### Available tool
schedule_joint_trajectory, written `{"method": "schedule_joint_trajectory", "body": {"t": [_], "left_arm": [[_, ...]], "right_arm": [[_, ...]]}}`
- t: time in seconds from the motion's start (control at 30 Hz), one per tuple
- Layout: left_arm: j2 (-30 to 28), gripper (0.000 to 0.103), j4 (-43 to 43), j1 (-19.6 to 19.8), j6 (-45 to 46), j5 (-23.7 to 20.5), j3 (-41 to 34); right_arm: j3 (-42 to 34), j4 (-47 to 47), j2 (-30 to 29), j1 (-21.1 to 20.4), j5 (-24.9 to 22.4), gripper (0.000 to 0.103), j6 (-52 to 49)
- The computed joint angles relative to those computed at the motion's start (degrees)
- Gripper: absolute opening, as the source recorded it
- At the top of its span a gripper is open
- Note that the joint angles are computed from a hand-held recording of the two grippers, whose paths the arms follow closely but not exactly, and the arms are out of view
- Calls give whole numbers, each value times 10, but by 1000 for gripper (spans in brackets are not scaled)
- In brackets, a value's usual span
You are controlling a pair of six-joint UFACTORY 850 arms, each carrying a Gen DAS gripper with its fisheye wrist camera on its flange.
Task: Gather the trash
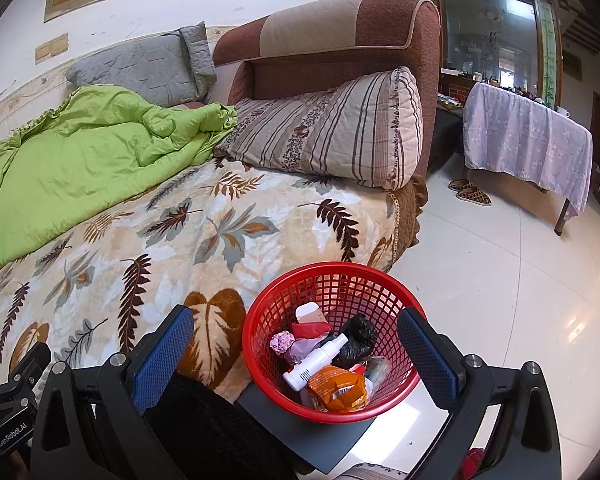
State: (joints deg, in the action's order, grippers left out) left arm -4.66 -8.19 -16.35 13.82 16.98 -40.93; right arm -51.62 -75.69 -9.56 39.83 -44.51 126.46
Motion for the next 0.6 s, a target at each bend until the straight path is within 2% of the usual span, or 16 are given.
{"method": "schedule_joint_trajectory", "body": {"t": [0.6], "left_arm": [[1,101,1,-1,-4,2,1]], "right_arm": [[-1,1,0,0,0,103,-2]]}}
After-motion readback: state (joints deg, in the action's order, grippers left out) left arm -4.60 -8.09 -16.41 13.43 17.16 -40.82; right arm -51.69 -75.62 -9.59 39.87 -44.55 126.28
